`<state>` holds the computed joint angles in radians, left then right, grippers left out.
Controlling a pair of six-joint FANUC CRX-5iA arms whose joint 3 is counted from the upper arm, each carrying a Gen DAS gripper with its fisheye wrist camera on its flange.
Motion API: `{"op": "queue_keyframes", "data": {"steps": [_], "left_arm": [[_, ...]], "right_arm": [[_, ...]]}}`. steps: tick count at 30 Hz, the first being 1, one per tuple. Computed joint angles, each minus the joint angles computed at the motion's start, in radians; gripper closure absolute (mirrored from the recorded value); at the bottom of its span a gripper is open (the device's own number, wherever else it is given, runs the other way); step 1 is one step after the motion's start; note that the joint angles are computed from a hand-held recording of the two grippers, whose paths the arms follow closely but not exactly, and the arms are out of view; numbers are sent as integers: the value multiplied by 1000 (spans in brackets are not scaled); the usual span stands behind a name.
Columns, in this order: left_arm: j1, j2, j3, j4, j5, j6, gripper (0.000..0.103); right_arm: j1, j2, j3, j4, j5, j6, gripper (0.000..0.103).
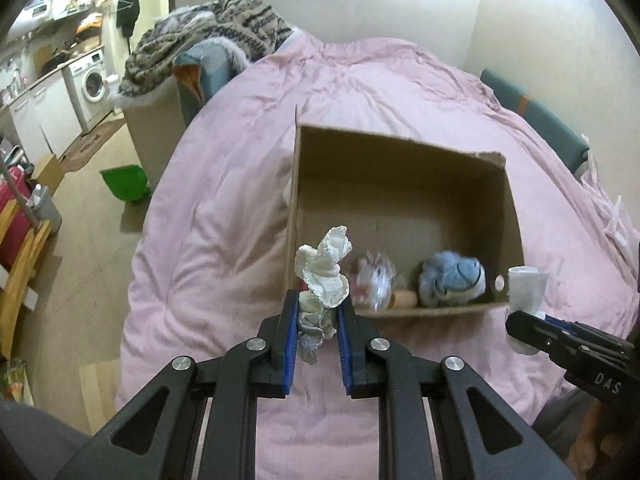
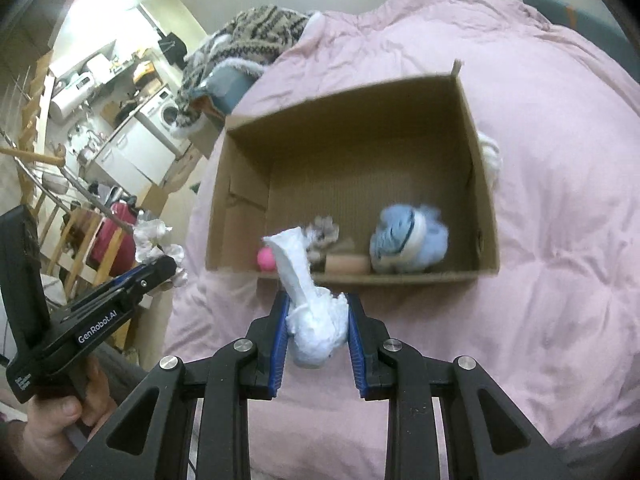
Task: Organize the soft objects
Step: 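Carry the lace cloth and white sock into the box and open both tools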
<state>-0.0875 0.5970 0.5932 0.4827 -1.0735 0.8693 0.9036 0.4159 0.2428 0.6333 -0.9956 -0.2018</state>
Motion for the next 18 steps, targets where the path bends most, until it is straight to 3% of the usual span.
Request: {"op": "queue_keyframes", "data": {"steps": [3,8,12,16,18], "left_arm": [[-4,37,69,13,-28,24,87],[-26,93,170,3,-40,30,87],[-43,157,248,35,-56,4,87],[-46,181,211,94,-42,-50,87],[-55,202,245,43,-59,2,87]], "right_arm": [[-14,3,14,15,-24,28,74],[-49,-19,-26,69,19,17,74],[-70,-52,-122,135,85,-93,74],[-88,-48,-139,89,103,-136,74],[-90,-43,-135,76,101,-128,74]]}}
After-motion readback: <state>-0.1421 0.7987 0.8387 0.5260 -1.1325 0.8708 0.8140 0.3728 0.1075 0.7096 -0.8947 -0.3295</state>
